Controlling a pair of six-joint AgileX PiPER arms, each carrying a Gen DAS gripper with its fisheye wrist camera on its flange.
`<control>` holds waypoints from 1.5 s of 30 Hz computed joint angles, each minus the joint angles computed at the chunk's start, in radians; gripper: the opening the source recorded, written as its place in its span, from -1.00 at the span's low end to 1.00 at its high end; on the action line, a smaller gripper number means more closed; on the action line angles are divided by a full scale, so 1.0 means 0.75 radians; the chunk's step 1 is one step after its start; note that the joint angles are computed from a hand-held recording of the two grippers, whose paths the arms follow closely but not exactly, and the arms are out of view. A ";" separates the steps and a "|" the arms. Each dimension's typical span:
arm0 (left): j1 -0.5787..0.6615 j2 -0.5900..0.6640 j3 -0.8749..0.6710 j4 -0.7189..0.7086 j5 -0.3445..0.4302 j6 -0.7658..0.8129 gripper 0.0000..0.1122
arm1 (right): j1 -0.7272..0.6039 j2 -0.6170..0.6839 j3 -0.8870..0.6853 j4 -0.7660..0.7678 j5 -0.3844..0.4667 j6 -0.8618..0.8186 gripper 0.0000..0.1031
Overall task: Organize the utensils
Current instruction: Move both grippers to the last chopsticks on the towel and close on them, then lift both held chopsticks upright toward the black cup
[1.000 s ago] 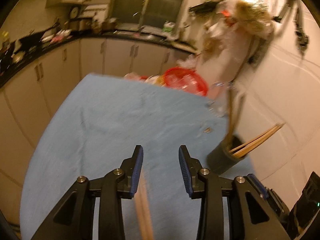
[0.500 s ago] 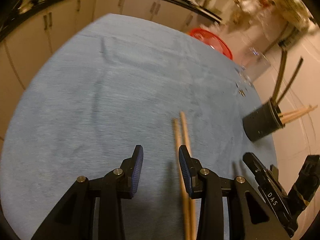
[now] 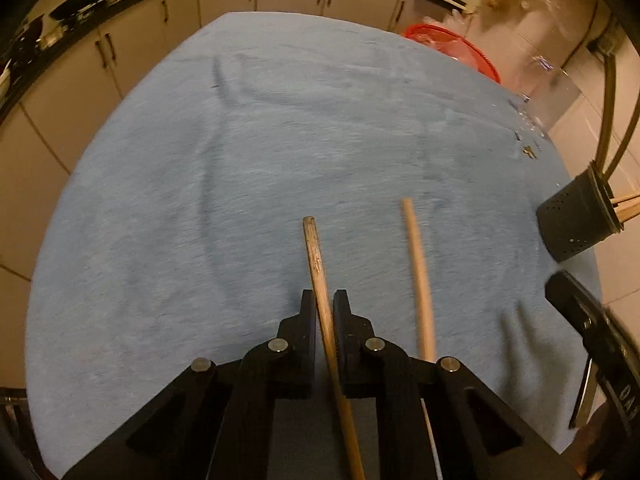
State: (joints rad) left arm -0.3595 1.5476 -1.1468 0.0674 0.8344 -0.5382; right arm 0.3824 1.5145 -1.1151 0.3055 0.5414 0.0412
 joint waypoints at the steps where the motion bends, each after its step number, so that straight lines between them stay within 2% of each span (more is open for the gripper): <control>1: 0.021 -0.019 0.022 -0.012 -0.004 0.015 -0.83 | 0.003 0.071 -0.100 0.052 0.099 -0.053 -0.50; 3: 0.078 -0.056 0.053 -0.065 -0.003 0.081 -0.83 | 0.001 0.219 -0.290 0.152 0.272 -0.105 -0.50; 4: 0.108 -0.076 0.070 -0.085 0.002 0.111 -0.83 | 0.014 0.282 -0.370 0.137 0.336 -0.078 -0.50; 6: 0.133 -0.095 0.091 -0.099 0.000 0.136 -0.84 | 0.061 0.380 -0.506 0.042 0.396 0.028 -0.50; 8: 0.167 -0.112 0.108 -0.122 0.002 0.169 -0.84 | 0.123 0.520 -0.711 -0.115 0.541 0.147 -0.50; 11: 0.211 -0.110 0.104 -0.156 0.005 0.216 -0.85 | 0.160 0.648 -0.891 -0.182 0.676 0.221 -0.48; 13: 0.238 -0.114 0.107 -0.174 0.000 0.243 -0.86 | 0.200 0.691 -0.972 -0.265 0.719 0.261 -0.49; 14: 0.242 -0.116 0.108 -0.165 -0.004 0.241 -0.86 | 0.220 0.714 -1.012 -0.304 0.751 0.275 -0.50; 15: 0.243 -0.115 0.106 -0.162 -0.008 0.239 -0.86 | 0.248 0.733 -1.044 -0.365 0.779 0.289 -0.73; 17: 0.264 -0.117 0.109 -0.189 -0.023 0.275 -0.87 | 0.263 0.738 -1.050 -0.381 0.777 0.268 -0.81; 19: 0.278 -0.144 0.112 -0.214 -0.037 0.314 -0.87 | 0.231 0.717 -1.017 -0.304 0.753 0.256 -0.87; 21: 0.279 -0.188 0.111 -0.231 -0.047 0.337 -0.88 | 0.199 0.636 -0.908 -0.220 0.656 0.221 -0.87; 29: 0.214 -0.324 -0.023 -0.253 0.025 0.346 -0.88 | 0.077 0.074 -0.411 0.016 0.276 0.006 -0.88; 33: 0.119 -0.373 -0.119 -0.181 0.067 0.266 -0.88 | 0.039 -0.174 -0.237 0.001 0.153 0.010 -0.88; 35: 0.067 -0.377 -0.169 -0.142 0.076 0.226 -0.88 | 0.059 -0.234 -0.226 -0.082 0.107 0.089 -0.88; 39: -0.062 -0.353 -0.302 -0.010 0.103 0.112 -0.88 | -0.009 -0.340 -0.230 -0.128 0.078 0.113 -0.88; 45: -0.199 -0.214 -0.630 0.102 0.215 0.040 -0.88 | -0.173 -0.411 -0.374 -0.071 0.184 0.059 -0.88</control>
